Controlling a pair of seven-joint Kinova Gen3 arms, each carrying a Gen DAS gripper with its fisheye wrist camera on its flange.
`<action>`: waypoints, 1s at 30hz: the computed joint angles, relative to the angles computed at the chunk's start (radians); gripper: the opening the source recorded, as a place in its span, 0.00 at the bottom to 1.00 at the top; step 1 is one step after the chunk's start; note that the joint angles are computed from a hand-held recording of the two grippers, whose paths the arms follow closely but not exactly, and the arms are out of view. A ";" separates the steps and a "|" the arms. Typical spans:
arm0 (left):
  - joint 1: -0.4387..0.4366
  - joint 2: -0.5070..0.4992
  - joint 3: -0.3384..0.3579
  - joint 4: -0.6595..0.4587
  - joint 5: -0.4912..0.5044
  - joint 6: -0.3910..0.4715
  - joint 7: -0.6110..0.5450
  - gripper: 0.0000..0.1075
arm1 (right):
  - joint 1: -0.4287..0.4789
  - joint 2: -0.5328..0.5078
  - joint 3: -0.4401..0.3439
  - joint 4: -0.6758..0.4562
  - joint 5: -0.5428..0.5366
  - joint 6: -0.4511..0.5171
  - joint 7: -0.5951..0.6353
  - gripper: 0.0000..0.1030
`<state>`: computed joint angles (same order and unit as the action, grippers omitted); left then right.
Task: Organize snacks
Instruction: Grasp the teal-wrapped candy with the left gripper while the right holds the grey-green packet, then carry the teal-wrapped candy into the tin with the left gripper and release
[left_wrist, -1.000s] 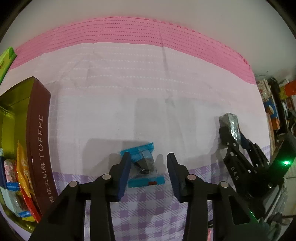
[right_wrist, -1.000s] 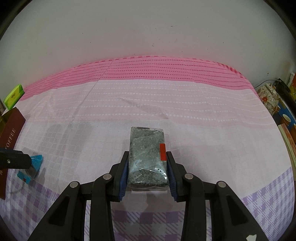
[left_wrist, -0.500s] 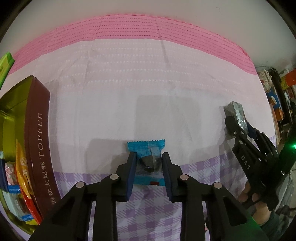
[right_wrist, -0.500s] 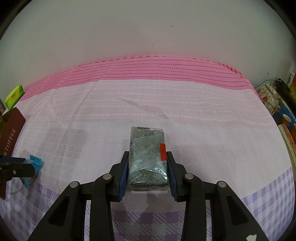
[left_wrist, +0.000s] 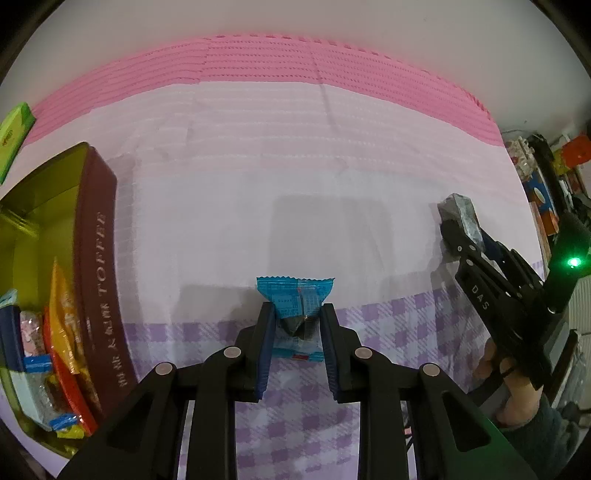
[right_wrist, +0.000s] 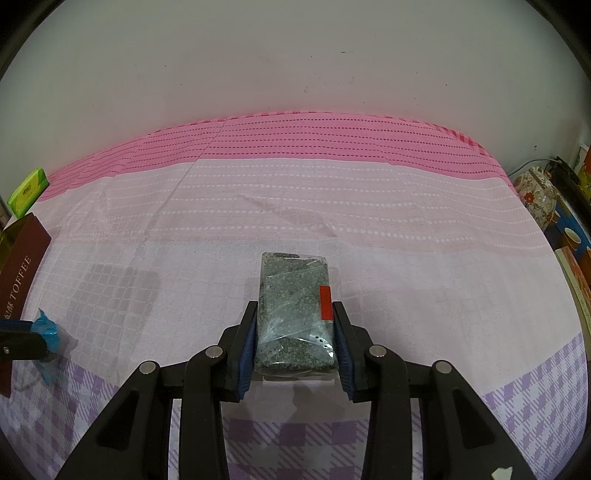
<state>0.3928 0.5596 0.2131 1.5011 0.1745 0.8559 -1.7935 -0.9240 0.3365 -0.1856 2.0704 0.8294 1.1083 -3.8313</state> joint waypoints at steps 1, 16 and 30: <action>-0.005 -0.003 0.002 0.003 0.004 -0.001 -0.004 0.24 | 0.000 0.000 0.000 0.001 0.000 0.000 0.000 0.34; -0.096 -0.091 0.001 0.032 0.070 0.014 -0.086 0.24 | 0.000 0.000 0.000 -0.001 0.000 0.001 0.000 0.34; -0.172 -0.129 -0.062 0.037 0.032 -0.018 -0.065 0.24 | -0.001 0.000 0.000 0.000 0.000 0.001 -0.001 0.34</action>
<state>0.2204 0.4304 0.1510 1.5378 0.2064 0.8375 -1.8585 -0.9251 0.3369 -0.1859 2.0705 0.8289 1.1091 -3.8327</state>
